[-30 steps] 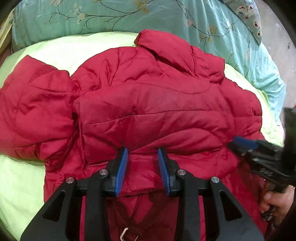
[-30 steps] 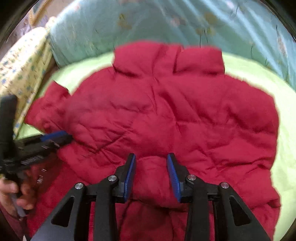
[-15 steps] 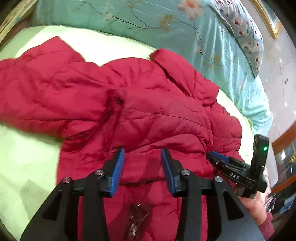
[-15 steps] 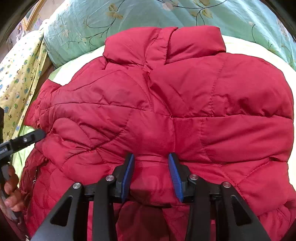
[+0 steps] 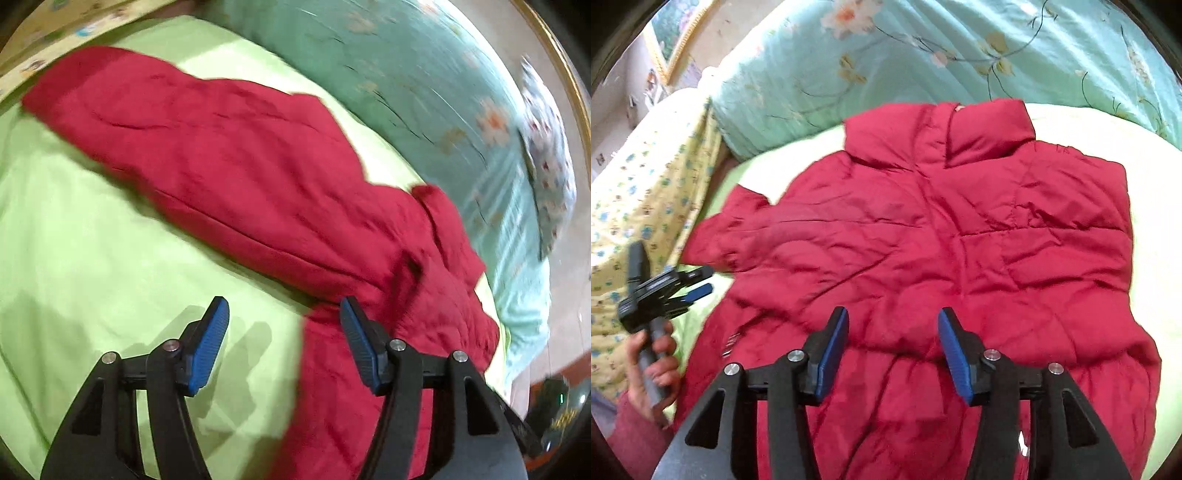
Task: Fold large clothes
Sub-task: 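Grasp the other sleeve cuff with the left tool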
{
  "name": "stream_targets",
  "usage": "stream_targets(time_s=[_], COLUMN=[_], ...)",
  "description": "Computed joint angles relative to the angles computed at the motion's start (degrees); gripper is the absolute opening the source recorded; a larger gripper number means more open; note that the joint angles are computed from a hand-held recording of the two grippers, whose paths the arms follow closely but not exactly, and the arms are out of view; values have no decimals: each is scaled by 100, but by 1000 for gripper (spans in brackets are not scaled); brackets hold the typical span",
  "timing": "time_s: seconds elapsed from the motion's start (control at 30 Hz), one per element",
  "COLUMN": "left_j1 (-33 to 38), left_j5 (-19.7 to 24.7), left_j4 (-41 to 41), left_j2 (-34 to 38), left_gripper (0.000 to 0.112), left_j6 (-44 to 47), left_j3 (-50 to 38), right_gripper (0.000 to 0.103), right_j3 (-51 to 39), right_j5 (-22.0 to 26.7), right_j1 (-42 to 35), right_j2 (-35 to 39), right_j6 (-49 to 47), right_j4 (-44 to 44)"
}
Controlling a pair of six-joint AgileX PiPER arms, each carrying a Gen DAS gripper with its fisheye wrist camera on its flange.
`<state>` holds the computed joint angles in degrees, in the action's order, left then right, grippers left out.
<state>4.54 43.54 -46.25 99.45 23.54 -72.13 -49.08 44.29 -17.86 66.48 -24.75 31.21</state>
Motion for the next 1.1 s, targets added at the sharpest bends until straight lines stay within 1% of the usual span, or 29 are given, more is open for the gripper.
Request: stream_targets(time_s=[0.07, 0.1, 0.23, 0.3, 0.4, 0.47, 0.57, 0.67, 0.73, 0.77, 0.8, 0.83, 0.87, 0.9, 0.97, 1.1], left_j1=[248, 336, 791, 955, 1218, 1318, 1406, 1450, 1445, 1417, 1383, 1365, 1345, 1340, 1362, 1357], left_j5=[61, 88, 164, 162, 368, 550, 719, 656, 562, 518, 446, 399, 334, 300, 177, 119], left_j4=[90, 149, 382, 577, 626, 730, 700, 551, 541, 589, 614, 496, 330, 205, -159, -923], left_j2=[143, 205, 569, 867, 1482, 1942, 2469, 2756, 2818, 2819, 2774, 2699, 2530, 2456, 2102, 1432], left_gripper=[61, 61, 61, 61, 61, 61, 62, 62, 61, 55, 39, 32, 21, 17, 13, 11], left_j6=[-133, -218, -466, -755, -1084, -1379, -1655, -1743, -1720, -1683, -1608, -1372, -1133, -965, -420, 511], left_j3=[-163, -250, -779, -1217, -2056, -2716, -3444, -3834, -3934, -3966, -3916, -3802, -3554, -3453, -2964, -2212], right_gripper=[55, 56, 57, 57, 58, 58, 58, 58, 58, 58, 58, 58, 58, 58, 58, 58], right_j3=[59, 94, 158, 219, 360, 424, 520, 546, 543, 541, 535, 533, 533, 527, 541, 538], right_j5=[253, 459, 1026, 1294, 1647, 1796, 2044, 2224, 2277, 2275, 2295, 2313, 2309, 2259, 2244, 2169], right_j1=[-114, -203, -434, -556, -758, -813, -954, -1083, -1106, -1064, -1073, -1095, -1096, -1044, -1054, -1049], right_j2=[-226, -361, -637, -837, -1153, -1335, -1669, -1884, -2015, -2063, -2080, -2086, -2091, -2094, -2102, -2001], right_j6=[-111, -170, -259, -252, -266, -199, -148, -86, -10, 60, 68, 60, 65, 121, 123, 24], right_j4=[167, 262, 463, 474, 545, 546, 543, 524, 427, 380, 371, 373, 355, 303, 347, 431])
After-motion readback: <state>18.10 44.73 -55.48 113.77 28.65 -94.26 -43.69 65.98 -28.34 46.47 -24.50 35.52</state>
